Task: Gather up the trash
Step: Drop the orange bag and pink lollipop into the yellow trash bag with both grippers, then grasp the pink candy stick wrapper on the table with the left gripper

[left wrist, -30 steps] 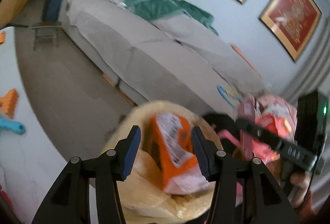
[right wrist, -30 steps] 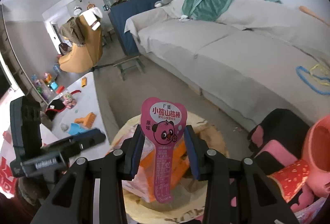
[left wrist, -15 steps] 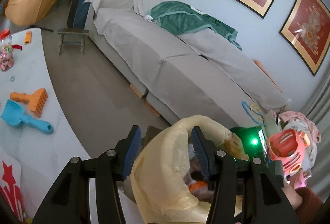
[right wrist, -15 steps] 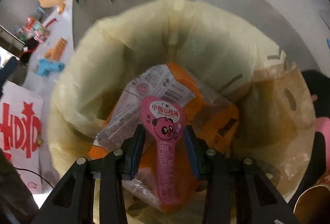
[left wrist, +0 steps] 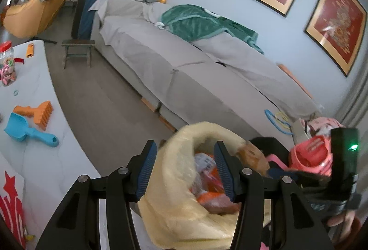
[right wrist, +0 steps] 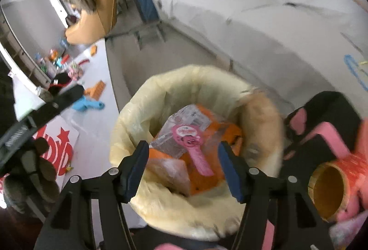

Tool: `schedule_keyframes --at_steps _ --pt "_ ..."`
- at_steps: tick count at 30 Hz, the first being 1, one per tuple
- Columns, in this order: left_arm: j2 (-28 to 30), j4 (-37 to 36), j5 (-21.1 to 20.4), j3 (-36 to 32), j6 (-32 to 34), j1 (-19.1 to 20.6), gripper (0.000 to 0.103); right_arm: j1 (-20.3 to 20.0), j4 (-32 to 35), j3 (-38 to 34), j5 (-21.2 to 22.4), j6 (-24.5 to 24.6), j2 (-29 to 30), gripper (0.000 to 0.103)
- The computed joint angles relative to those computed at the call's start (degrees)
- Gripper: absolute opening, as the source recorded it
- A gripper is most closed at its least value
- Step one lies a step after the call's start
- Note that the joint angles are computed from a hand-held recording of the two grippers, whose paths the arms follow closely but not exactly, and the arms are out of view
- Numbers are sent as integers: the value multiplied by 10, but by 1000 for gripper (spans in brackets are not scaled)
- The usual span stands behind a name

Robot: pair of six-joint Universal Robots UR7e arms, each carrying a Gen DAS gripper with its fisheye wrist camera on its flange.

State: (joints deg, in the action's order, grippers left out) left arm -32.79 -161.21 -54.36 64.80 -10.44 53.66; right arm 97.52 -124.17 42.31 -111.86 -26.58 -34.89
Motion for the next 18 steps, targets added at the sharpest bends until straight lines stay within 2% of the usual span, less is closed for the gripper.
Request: schedule_keyframes --at_steps 4,7,11,14,16,18 --pt "2 11 -35 12 0 -13 53 2 -131 131 -18 -35 -85 57" --pt "11 20 -69 14 10 -25 53 -3 -236 227 -40 -35 -155 57" --pt "31 54 -132 1 35 -40 53 -18 -353 331 -52 -40 -237 57" --pt "60 123 -193 -35 77 -50 54 -29 -443 401 -72 -65 -284 57" --pt "83 159 -203 -59 109 -61 57 -39 -482 441 -84 -77 -312 57" --pt "108 195 -205 -87 139 -69 57 -51 -484 469 -89 -67 -338 57"
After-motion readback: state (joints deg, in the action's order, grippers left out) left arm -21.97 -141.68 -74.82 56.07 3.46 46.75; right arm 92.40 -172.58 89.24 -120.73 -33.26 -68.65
